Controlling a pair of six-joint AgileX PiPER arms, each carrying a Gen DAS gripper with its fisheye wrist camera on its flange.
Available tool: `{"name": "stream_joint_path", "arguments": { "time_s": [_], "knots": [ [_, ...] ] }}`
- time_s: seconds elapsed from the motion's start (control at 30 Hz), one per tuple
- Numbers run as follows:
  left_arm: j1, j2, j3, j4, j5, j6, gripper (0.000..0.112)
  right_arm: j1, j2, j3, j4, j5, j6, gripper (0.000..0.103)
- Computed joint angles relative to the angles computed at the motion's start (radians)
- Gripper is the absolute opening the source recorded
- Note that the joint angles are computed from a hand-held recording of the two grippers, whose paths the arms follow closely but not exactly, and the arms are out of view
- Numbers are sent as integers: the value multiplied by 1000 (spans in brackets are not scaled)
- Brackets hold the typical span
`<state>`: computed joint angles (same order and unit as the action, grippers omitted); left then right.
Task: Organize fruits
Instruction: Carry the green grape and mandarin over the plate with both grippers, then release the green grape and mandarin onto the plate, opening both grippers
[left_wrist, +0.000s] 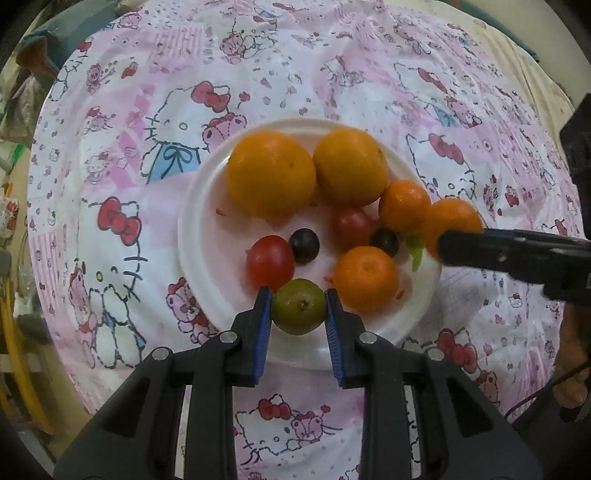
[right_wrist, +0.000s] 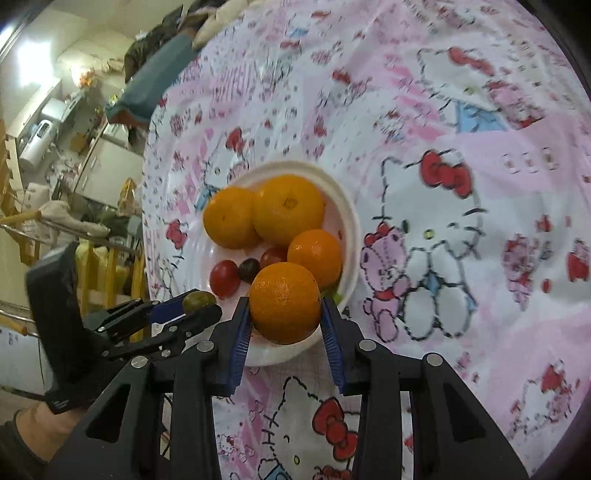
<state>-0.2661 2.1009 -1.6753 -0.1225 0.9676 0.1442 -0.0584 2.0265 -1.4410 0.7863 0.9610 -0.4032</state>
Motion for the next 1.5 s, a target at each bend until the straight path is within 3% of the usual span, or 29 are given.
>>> {"name": "stream_joint_path", "arguments": {
  "time_s": [0.47, 0.63, 0.77, 0.83, 0.9, 1.0, 1.23, 1.5],
  "knots": [
    [-5, 23, -31, 21, 14, -36, 25, 45, 64, -29, -8, 5, 16, 42],
    [-12, 31, -42, 35, 17, -50, 25, 21, 57, -15, 44, 18, 2, 56],
    [-15, 38, -55, 41, 23, -55, 26, 1, 37, -1, 60, 31, -11, 56],
    [-17, 43, -62, 39, 26, -54, 33, -2, 23, 7, 54, 30, -13, 63],
    [-22, 41, -62, 50, 21, -63, 50, -3, 13, 13, 49, 28, -15, 65],
    [-25, 37, -60, 55, 15, -66, 61, -12, 1, 26, 57, 29, -21, 68],
    [-13, -1, -26, 53, -13, -78, 66, -21, -14, 26, 53, 24, -12, 79],
    [-3, -97, 80, 75, -118, -110, 66, -23, -72, 47, 49, -28, -19, 89]
  ]
}}
